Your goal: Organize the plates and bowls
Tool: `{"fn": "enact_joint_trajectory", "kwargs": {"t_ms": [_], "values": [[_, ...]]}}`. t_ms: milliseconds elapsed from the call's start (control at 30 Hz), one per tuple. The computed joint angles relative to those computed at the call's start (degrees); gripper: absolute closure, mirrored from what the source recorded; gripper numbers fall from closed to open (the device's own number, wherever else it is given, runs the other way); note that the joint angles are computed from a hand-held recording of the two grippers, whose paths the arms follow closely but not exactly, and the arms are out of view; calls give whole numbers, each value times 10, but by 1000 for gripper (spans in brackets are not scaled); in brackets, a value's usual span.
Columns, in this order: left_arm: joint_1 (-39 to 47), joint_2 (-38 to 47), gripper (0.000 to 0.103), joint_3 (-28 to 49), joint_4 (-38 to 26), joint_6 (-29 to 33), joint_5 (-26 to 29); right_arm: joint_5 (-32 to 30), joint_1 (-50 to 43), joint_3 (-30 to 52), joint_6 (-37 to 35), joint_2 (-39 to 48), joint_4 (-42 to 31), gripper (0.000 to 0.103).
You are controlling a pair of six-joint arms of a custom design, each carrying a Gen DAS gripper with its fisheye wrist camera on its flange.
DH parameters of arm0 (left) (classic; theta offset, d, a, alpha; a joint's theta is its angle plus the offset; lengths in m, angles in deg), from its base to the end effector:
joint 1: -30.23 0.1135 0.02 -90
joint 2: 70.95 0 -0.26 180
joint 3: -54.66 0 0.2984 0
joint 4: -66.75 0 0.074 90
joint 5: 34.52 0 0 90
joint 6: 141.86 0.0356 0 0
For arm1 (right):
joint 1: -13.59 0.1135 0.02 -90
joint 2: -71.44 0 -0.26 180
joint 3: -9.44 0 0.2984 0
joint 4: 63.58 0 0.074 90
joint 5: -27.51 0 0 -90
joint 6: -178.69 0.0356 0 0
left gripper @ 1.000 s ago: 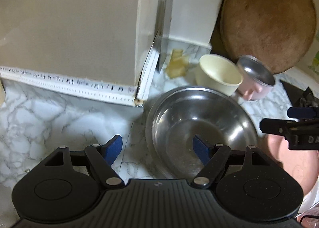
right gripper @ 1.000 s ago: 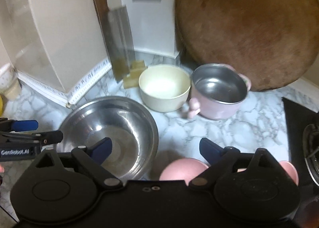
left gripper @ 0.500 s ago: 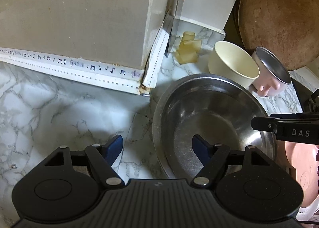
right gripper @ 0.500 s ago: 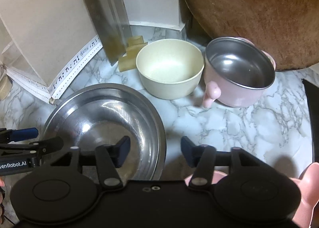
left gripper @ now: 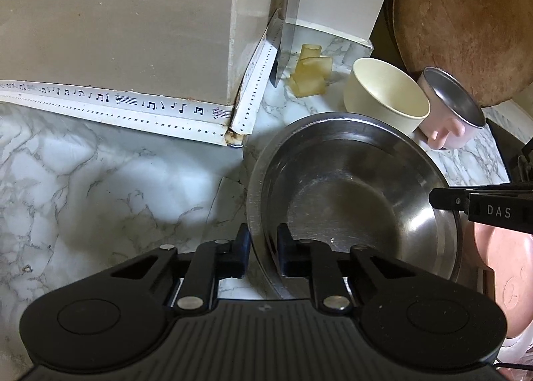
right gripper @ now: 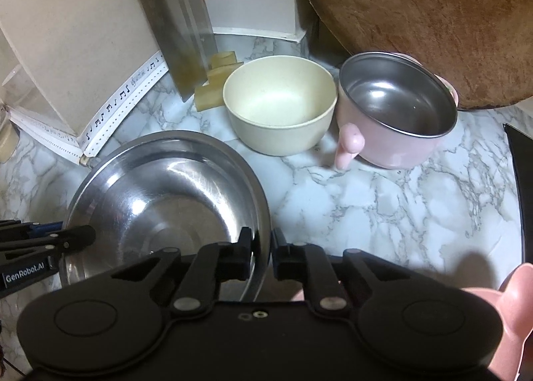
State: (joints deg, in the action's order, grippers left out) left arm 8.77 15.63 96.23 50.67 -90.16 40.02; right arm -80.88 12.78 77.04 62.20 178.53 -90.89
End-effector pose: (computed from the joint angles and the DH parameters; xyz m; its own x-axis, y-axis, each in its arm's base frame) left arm 0.2527 -0.0891 0.0672 -0.7836 -0.3338 -0.5240 -0.3223 0.9394 -0.1165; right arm 0.3693 0.0060 0.0732 -0.7731 -0.4124 -0.4819 -0.5091 0.8566 0.0838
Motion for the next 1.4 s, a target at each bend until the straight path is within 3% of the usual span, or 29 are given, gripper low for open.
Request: {"fn": "enact_joint_trajectory", "kwargs": {"t_ms": [167,567,1133,1400], "values": [[-11,-61,87,-20,-38,-1,-21,-15,-8,-26,-16,-41,-7,90],[-65,-185,87,-73,-143,-73,-35,-60,-35,-96,-66,-152,-86,90],[-123,-140,87,-87,-112,-106,-47,-49,-68,-144,-104,-145,-71,89],[-128,-138,87,-91,-104,-103,-43,-51,-70,-147,-101,-145,-67,81]]}}
